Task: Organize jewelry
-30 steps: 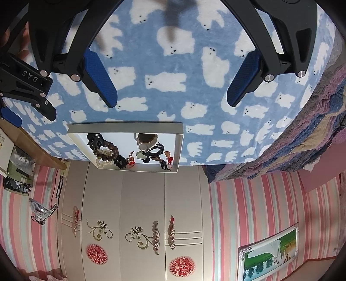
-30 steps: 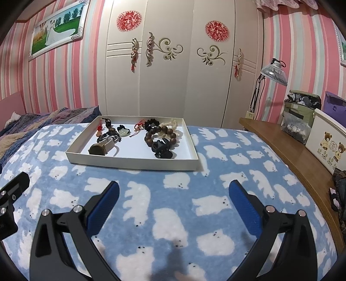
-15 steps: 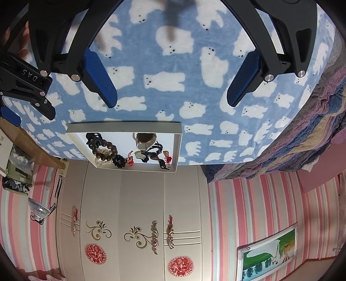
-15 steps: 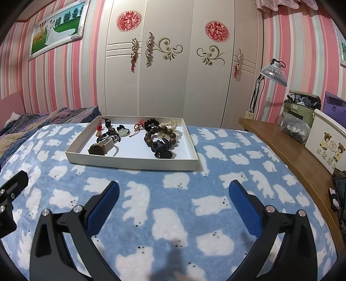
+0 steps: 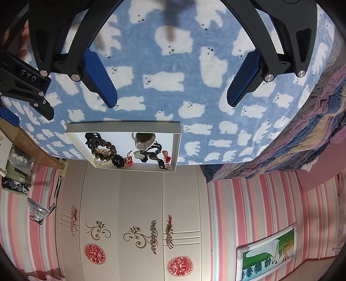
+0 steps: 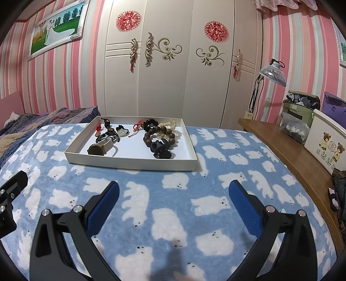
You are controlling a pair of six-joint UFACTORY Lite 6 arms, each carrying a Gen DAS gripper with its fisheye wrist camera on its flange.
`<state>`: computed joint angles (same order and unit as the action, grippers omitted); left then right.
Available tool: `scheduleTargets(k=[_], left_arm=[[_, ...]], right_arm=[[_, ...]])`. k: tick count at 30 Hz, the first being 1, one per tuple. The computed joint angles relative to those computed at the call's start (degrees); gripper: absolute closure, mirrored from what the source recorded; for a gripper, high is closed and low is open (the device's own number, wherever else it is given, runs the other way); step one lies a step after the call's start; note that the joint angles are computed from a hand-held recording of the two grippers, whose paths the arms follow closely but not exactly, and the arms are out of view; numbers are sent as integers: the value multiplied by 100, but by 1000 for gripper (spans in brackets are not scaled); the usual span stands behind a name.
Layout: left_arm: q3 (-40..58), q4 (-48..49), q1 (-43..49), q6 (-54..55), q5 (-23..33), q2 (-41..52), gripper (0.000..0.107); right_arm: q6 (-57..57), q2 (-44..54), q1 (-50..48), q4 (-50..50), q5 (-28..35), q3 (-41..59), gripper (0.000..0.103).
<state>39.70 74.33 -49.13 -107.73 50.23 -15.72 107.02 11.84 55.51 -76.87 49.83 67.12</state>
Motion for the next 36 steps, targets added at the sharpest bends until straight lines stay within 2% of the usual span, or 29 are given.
scheduleTargets(k=[36], left_arm=[[29, -36, 3, 21, 18, 21, 7]], right_arm=[[47, 32, 3, -29, 35, -21, 2]])
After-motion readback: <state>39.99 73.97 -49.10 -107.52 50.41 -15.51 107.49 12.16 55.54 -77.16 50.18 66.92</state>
